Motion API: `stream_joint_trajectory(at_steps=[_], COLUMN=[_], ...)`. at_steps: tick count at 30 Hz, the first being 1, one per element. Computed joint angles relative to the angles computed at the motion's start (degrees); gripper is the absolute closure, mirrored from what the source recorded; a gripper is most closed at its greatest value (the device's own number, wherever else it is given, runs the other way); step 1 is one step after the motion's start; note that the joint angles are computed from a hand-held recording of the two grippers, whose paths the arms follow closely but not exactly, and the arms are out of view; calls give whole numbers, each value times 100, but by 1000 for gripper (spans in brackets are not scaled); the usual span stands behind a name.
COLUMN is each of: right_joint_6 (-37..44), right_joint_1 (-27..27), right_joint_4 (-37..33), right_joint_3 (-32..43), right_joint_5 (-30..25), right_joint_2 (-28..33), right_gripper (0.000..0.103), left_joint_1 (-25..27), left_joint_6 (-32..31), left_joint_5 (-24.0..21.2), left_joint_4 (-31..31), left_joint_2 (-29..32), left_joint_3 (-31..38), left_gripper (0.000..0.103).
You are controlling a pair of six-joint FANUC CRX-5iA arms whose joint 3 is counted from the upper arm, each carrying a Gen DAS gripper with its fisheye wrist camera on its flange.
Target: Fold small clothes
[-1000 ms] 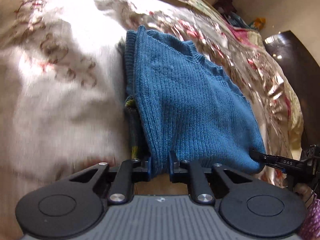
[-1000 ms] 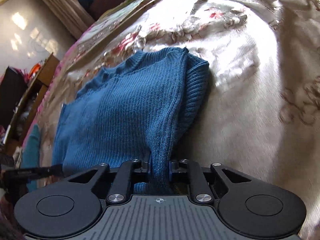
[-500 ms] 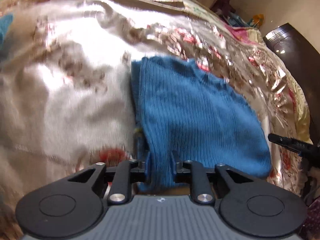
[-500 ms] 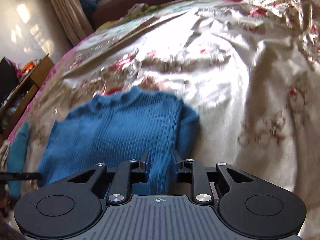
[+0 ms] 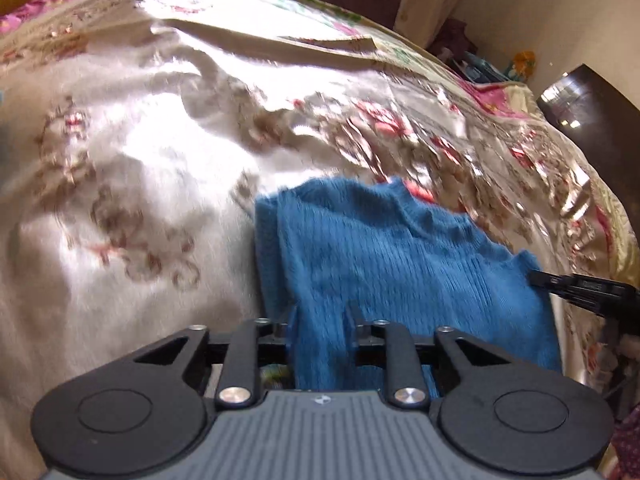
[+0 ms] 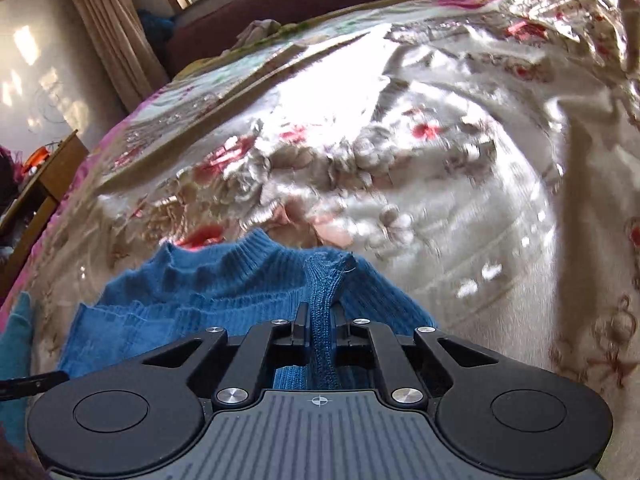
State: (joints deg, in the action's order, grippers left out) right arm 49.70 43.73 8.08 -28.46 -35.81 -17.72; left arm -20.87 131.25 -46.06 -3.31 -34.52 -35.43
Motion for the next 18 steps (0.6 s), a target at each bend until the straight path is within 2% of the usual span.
stream_joint_trajectory(at_steps=[4,8,11,14,18], right_joint_6=[-429,-618,-709,-701,-621], right_joint_1=[-54,-34,20,12,-56], right_joint_4=[360,498,487,394,208], right_joint_3=[-112,-159,-232,-291,-254], right_joint_5=[287,336,345,386,381], right_joint_2=[28,232,249,197,174], right_gripper=[96,96,96,93,90], left_joint_1=[-74,339,441,553,453], left_joint_6=[676,125,25,-61,168], left_joint_5=[-157,56,209,304,322], left_joint_4=[-577,98,315,446,149], left_joint_2=[118,-19,-131,-133,-10], left_joint_3=[169,-202,-345,-394,-215], left_gripper=[88,88,87,81,79])
